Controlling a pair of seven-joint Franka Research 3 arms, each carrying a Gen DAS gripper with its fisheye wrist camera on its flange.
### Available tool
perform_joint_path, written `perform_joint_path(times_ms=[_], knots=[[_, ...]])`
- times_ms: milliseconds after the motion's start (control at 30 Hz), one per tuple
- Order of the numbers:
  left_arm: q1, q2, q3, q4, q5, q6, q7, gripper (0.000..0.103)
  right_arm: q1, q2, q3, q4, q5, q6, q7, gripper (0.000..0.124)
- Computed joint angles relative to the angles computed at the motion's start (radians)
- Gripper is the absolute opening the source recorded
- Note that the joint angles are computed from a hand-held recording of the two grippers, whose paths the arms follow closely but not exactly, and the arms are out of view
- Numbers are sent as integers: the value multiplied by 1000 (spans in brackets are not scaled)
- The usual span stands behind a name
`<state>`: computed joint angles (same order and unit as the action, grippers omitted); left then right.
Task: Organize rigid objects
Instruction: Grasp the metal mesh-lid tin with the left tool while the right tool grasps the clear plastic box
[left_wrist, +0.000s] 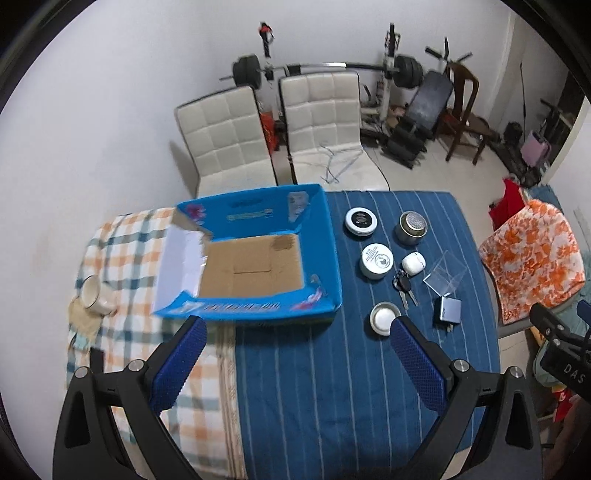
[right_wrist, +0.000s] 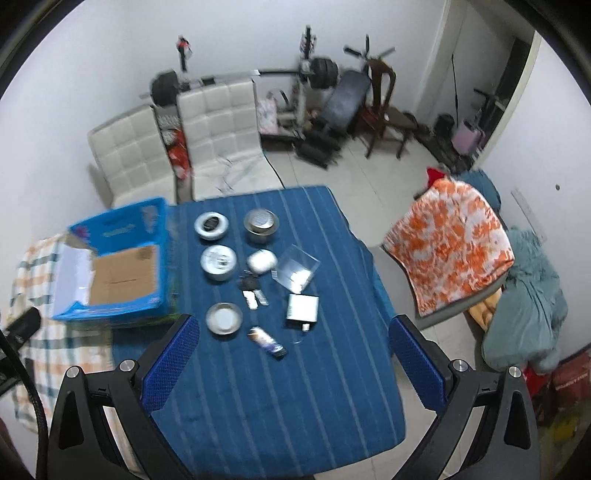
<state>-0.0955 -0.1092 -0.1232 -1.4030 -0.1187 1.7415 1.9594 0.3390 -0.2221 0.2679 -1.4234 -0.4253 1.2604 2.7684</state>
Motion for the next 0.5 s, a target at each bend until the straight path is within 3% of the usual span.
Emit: perform_joint_path(times_ms=[167,400,500], knots=[[-63,209,-73,135,83,-67,-62,102,-67,-64,-154,-278,116,219,-326,103],[-183,437,-112,291,247,-131,-156,102,-171,67,-239,-404,210,411,-711,103],[-215,492,-108,325,287,-143,-172,102,-193,146,-255,-404,256,447,-828,103]])
